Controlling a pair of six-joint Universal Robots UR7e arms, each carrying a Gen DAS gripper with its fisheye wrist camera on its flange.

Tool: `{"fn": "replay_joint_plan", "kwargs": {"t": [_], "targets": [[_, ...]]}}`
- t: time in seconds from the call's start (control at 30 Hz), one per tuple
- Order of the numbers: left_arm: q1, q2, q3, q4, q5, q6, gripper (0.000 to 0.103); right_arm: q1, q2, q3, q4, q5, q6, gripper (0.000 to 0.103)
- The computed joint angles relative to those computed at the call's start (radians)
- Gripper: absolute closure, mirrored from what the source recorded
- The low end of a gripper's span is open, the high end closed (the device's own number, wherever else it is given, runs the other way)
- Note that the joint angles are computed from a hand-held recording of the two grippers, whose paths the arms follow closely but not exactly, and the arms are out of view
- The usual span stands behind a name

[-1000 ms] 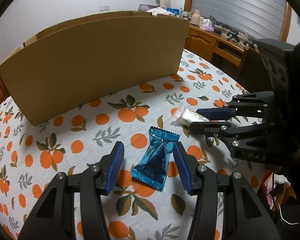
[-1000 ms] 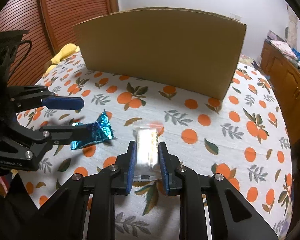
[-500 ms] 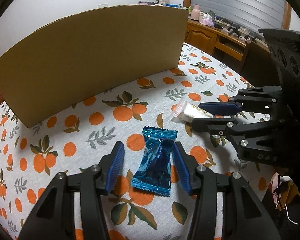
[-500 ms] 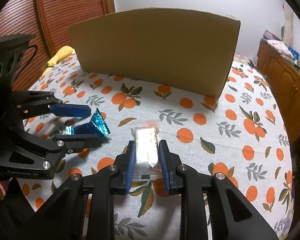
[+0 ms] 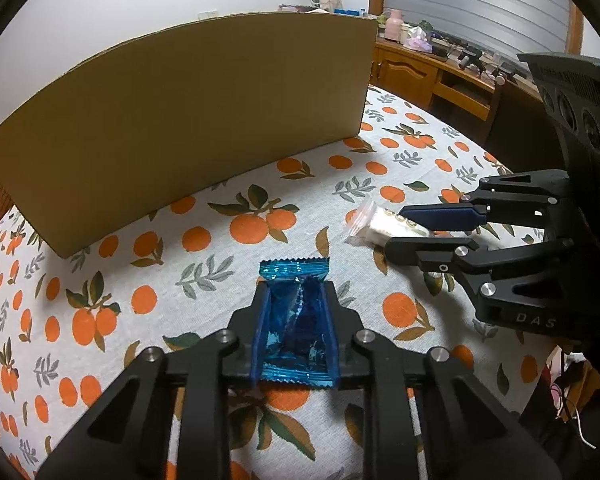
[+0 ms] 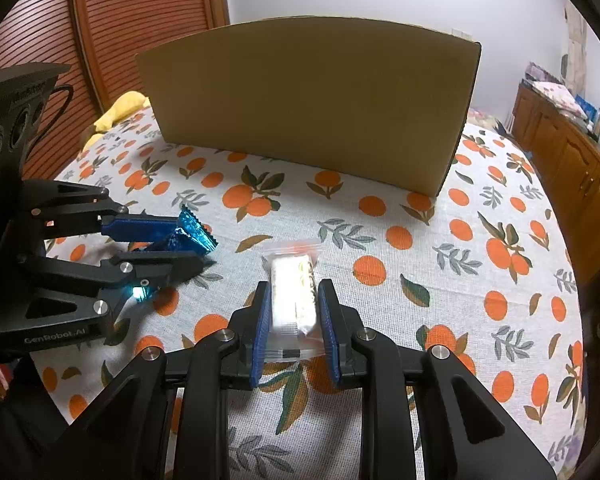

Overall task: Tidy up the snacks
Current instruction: 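Lift both items with both tools and carry them over the box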

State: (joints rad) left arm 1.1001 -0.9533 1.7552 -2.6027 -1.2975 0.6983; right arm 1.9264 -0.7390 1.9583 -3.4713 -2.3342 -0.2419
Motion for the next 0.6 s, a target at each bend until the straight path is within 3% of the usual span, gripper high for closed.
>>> {"fn": "replay_joint_plan", "kwargs": {"t": [0.6], "targets": [[-0.005,-0.045,-0.005,0.0,-0.045,-0.032,0.082,0.003,0.006,0.002,-0.027,-0.005,0.003,0.083]]}}
